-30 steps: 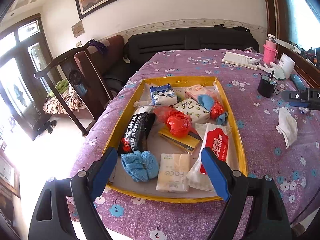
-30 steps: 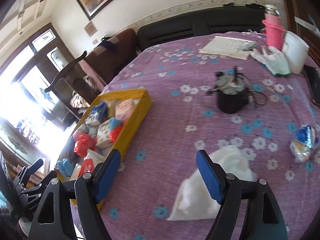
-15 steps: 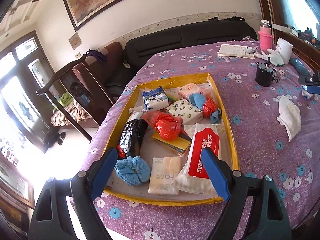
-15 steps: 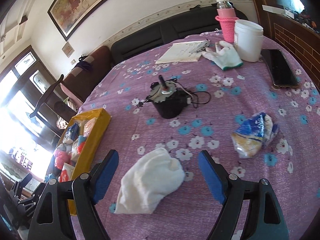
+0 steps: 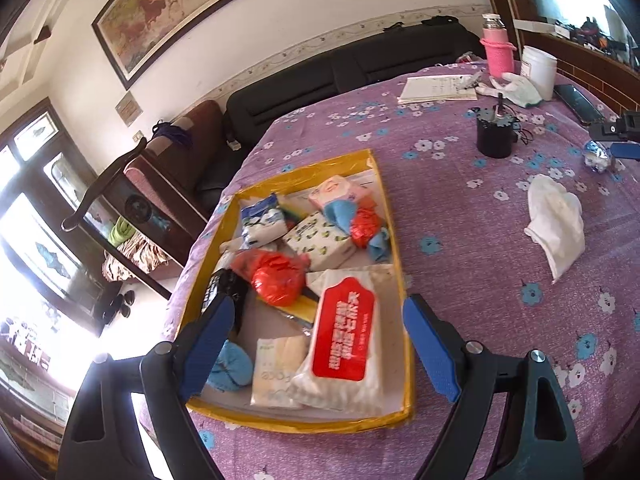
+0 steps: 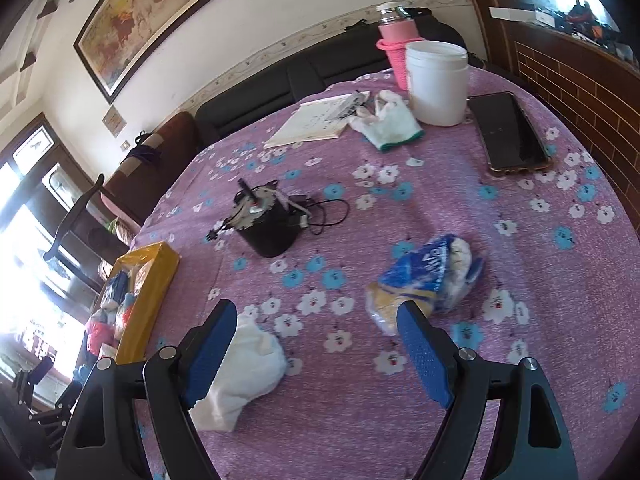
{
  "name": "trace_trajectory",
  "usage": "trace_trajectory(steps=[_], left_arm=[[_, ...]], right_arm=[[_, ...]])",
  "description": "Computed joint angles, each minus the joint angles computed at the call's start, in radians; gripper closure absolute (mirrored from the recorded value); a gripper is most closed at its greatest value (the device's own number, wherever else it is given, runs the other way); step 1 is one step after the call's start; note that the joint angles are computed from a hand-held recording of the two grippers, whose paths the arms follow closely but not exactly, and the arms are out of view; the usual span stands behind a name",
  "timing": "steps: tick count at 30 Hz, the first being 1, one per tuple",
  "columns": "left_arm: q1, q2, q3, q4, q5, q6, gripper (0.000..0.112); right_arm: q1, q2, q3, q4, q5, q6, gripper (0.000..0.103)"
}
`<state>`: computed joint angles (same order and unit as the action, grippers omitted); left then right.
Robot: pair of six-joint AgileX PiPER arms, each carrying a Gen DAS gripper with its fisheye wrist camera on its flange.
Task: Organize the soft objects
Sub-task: 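Move both grippers toward the white cloth and the blue Vinda bag, then grasp the white cloth with the left gripper while the right grasps the blue Vinda bag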
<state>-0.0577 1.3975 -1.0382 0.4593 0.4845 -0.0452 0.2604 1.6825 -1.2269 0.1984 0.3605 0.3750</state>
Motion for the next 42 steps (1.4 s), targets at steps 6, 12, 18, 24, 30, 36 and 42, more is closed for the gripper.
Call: trace_trajectory(steps=[6,12,18,24,30,36,42], left_arm=[[-0.089,0.024,-0.014,0.037,0.032,-0.043,0.026],[-0.128,0.079,-0.075,-0.253,0.087,0.195,0.026],[-0.139,0.19,-0.161,-0.523,0.177,0.376,0.027],[-0.196,0.269,-0.21,-0.635,0.159,0.416,0.027],[-0.247,0.376,-0.3,-0.673,0.134,0.446,0.027],[-0.259,0.487,-0.395,-0.73,0.182,0.469,0.026],[-0.285,0.505,-0.389,-0.697,0.151,0.47,0.01]], right_arm=[[-0.058,-0.009,0.035,0.075,-0.018,-0.074,0.017],[-0.055,-0.011,0.065,-0.169,-0.055,0.173,0.016],[-0.067,0.001,0.08,-0.236,-0.067,0.238,0.015],[-0.083,-0.027,0.121,-0.454,-0.087,0.492,0.015],[-0.128,-0.026,0.137,-0.462,-0.075,0.556,0.014],[-0.135,0.0,0.116,-0.407,-0.046,0.511,0.014],[-0.154,0.007,0.125,-0.349,-0.051,0.488,0.014]])
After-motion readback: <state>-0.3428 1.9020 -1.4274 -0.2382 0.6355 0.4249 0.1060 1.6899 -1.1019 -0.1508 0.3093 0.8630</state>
